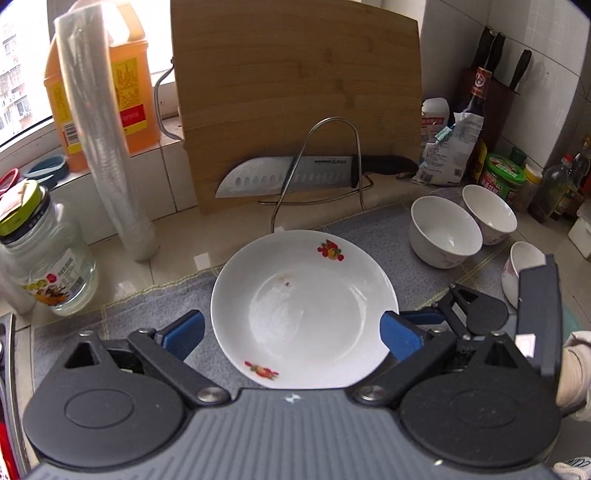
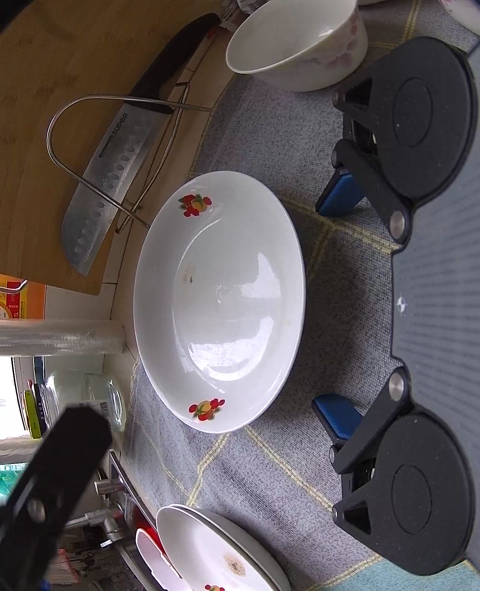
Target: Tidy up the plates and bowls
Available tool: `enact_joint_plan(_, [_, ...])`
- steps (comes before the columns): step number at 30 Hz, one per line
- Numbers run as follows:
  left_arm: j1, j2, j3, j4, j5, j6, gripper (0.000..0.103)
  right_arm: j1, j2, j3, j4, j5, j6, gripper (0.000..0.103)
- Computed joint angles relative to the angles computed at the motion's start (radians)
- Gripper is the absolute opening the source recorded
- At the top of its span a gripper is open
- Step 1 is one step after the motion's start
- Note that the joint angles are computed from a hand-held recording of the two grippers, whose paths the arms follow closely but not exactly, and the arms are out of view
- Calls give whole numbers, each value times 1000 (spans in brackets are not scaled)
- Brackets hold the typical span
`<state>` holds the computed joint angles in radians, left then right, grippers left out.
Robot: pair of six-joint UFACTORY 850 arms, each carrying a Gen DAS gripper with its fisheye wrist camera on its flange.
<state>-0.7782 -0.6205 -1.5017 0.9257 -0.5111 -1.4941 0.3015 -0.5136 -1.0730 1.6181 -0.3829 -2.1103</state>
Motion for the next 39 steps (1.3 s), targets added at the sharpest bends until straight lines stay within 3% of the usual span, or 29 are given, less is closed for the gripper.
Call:
enact_joint_plan(10, [126, -141, -161, -369, 111, 384, 100, 1, 6, 16, 76, 1, -62, 103])
enact_joint_plan(22, [186, -229, -251, -676, 113, 703, 95, -7, 13, 36, 155, -22, -149, 103])
enact_joint_plan(27, [197, -251, -282, -738, 95, 778, 89, -8, 8, 27, 128, -25, -132, 103])
enact_joint_plan(34, [210, -270, -310, -866, 70, 883, 87, -9, -8, 0, 68, -33, -91, 103])
enact_joint_plan(39, [209, -298, -376, -891, -34, 941, 87, -12, -20, -17, 37, -45, -75, 103])
